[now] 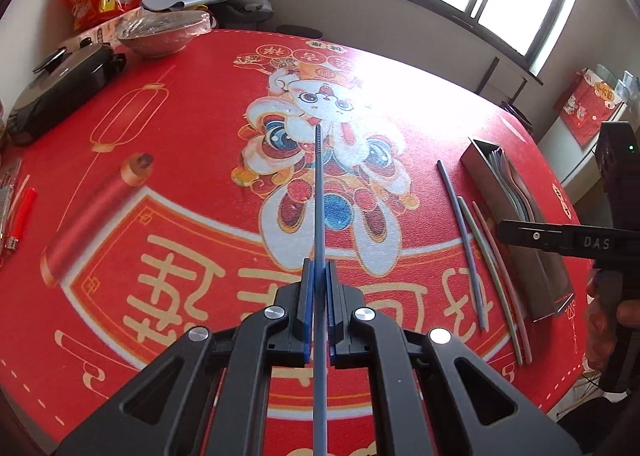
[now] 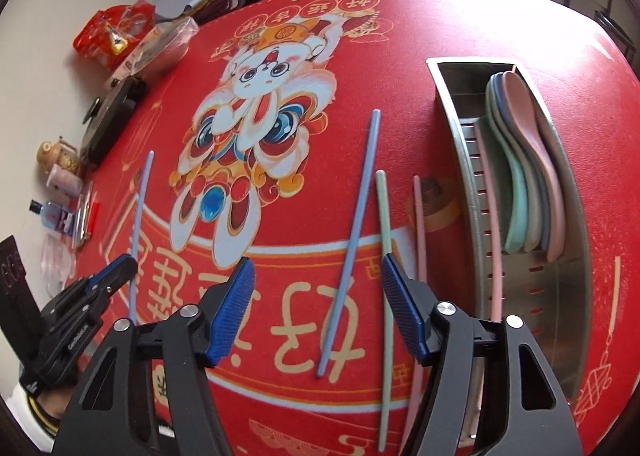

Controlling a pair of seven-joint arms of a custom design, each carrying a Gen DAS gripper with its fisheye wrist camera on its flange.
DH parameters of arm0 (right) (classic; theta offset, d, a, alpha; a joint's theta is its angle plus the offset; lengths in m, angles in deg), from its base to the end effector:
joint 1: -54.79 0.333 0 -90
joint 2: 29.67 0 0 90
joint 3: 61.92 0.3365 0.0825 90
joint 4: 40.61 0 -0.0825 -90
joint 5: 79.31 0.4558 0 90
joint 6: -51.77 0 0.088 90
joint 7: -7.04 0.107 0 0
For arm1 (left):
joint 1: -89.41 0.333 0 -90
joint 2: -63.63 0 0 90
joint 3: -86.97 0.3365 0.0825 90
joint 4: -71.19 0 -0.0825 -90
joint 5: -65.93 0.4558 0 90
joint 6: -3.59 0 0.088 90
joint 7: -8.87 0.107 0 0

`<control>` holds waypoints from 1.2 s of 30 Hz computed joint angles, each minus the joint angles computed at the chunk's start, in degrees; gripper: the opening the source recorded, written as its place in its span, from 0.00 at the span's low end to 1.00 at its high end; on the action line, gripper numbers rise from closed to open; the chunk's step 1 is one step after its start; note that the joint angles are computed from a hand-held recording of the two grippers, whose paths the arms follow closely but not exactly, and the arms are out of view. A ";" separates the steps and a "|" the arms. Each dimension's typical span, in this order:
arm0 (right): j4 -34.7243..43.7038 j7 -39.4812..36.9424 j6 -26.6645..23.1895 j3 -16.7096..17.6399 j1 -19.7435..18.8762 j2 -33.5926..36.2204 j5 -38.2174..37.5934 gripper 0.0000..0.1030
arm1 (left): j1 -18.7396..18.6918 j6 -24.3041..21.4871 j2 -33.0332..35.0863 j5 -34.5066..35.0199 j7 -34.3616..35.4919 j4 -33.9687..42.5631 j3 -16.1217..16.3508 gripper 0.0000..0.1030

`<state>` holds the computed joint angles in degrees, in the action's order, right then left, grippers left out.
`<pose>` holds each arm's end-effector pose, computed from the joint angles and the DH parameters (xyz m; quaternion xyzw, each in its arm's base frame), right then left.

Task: Organize utensils
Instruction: 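Lift the dark blue chopstick with the left tool while the right tool grasps a light blue chopstick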

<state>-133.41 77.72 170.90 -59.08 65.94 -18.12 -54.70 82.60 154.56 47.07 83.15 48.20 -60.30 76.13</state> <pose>0.6978 0.1928 0.5369 -0.8138 0.5299 0.0437 0.2344 0.5353 -0.1842 0.5226 -0.7736 0.5413 -0.2693 0.1897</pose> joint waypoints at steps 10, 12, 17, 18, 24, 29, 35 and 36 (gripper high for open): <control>-1.46 8.92 4.51 -0.13 2.87 2.03 -7.67 0.28 | 0.00 0.26 -6.69 -4.37 3.86 -7.03 2.73 0.05; -1.73 8.90 6.47 0.00 3.25 2.16 -8.86 0.26 | -0.04 0.27 -7.55 -5.42 4.80 -7.98 3.24 0.05; -0.31 12.22 7.00 -0.18 4.16 3.75 -11.57 0.17 | -0.03 0.55 -9.21 -7.63 6.87 -9.80 4.15 0.05; -0.85 12.60 8.14 -0.18 4.22 3.56 -11.71 0.16 | 0.02 0.66 -9.50 -7.97 7.22 -10.12 4.30 0.05; -0.85 13.36 9.86 0.10 3.95 4.01 -11.04 0.11 | 0.57 0.75 -10.57 -9.51 8.55 -11.20 4.86 0.05; -1.30 11.58 10.55 0.62 2.94 4.06 -7.61 0.05 | 0.87 0.80 -10.42 -9.95 9.51 -11.03 4.89 0.05; -3.11 8.77 9.99 0.94 3.35 2.47 -6.75 0.03 | 0.68 1.57 -9.06 -10.40 11.04 -9.92 4.93 0.05; -3.73 9.85 11.11 0.58 3.96 1.94 -8.61 0.03 | 0.63 1.69 -8.85 -10.44 11.32 -9.70 4.89 0.05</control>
<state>-137.14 87.57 182.01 -58.50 69.90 -16.18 -63.31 83.23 156.25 38.22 72.72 59.51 -70.01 81.02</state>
